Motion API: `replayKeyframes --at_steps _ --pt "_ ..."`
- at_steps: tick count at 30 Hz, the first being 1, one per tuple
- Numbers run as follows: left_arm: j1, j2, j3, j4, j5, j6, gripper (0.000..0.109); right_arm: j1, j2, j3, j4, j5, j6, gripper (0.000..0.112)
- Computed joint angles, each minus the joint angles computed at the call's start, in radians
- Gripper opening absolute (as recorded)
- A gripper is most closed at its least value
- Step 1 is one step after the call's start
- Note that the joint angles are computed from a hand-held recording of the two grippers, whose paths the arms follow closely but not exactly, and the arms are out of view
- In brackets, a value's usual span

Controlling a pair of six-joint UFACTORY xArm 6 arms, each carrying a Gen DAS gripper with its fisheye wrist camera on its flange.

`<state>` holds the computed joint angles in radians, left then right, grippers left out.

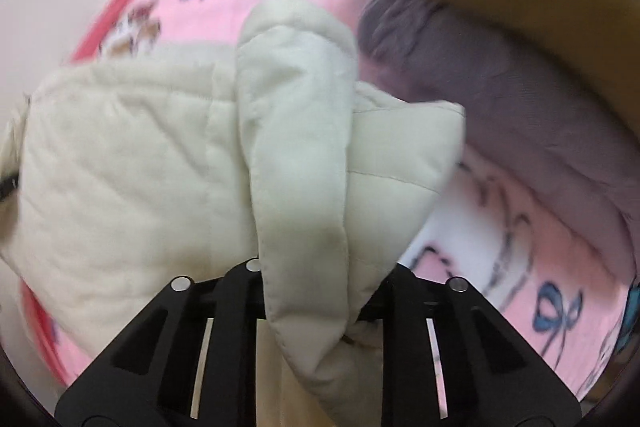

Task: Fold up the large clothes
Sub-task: 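Lift the folded jacket with both grippers and carry it toward the stack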

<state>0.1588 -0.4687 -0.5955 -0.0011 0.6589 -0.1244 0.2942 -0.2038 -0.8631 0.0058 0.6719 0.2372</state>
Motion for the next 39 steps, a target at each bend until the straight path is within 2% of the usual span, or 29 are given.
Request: replayKeyframes --at_steps 2,4,7,11,13,16,18,20,22,25,27,30,31,32,34,36,38,39 --pt "0.026 -0.133 0.038 -0.049 0.029 0.019 0.018 -0.014 -0.088 0.021 0.071 0.015 0.011 0.015" --pt "0.029 -0.244 0.06 -0.047 0.068 0.004 0.018 0.01 -0.169 0.032 -0.012 0.058 0.037 0.015" --pt "0.049 -0.378 0.056 -0.068 0.166 -0.012 0.018 0.023 -0.295 0.058 -0.024 0.127 0.059 0.015" --pt "0.067 -0.51 0.021 -0.069 0.308 -0.019 0.018 0.098 -0.455 0.051 -0.105 0.269 0.188 0.015" --pt "0.08 -0.553 -0.017 -0.091 0.371 0.026 0.017 0.147 -0.526 0.024 -0.154 0.371 0.279 0.015" --pt "0.07 -0.577 -0.078 -0.148 0.428 0.08 0.017 0.17 -0.623 -0.013 -0.209 0.505 0.384 0.015" --pt "0.018 -0.559 -0.117 -0.169 0.421 0.093 0.017 0.199 -0.677 -0.048 -0.28 0.593 0.454 0.015" --pt "-0.068 -0.531 -0.146 -0.161 0.38 0.051 0.017 0.181 -0.717 -0.074 -0.316 0.645 0.45 0.015" --pt "-0.181 -0.499 -0.162 -0.135 0.286 -0.017 0.017 0.124 -0.769 -0.081 -0.318 0.666 0.407 0.015" --pt "-0.377 -0.407 -0.226 0.02 0.149 -0.167 0.017 -0.068 -0.801 -0.105 -0.272 0.638 0.254 0.015" --pt "-0.478 -0.296 -0.31 0.076 0.052 -0.264 0.017 -0.253 -0.779 -0.136 -0.184 0.576 0.089 0.015" --pt "-0.559 -0.135 -0.437 0.155 -0.04 -0.374 0.017 -0.567 -0.694 -0.21 0.043 0.467 -0.214 0.015" --pt "-0.588 -0.05 -0.512 0.196 -0.068 -0.42 0.017 -0.645 -0.66 -0.239 0.118 0.451 -0.3 0.015" --pt "-0.603 0.013 -0.569 0.218 -0.084 -0.455 0.017 -0.733 -0.6 -0.287 0.21 0.427 -0.404 0.015" --pt "-0.63 0.167 -0.726 0.249 -0.093 -0.536 0.017 -0.854 -0.46 -0.406 0.354 0.402 -0.554 0.015" --pt "-0.654 0.306 -0.881 0.284 -0.073 -0.594 0.017 -0.905 -0.334 -0.519 0.42 0.407 -0.634 0.015" --pt "-0.685 0.478 -1.089 0.335 -0.035 -0.642 0.017 -0.947 -0.176 -0.679 0.479 0.453 -0.696 0.015" --pt "-0.698 0.543 -1.184 0.35 0.017 -0.648 0.017 -0.954 -0.109 -0.748 0.49 0.466 -0.712 0.015"
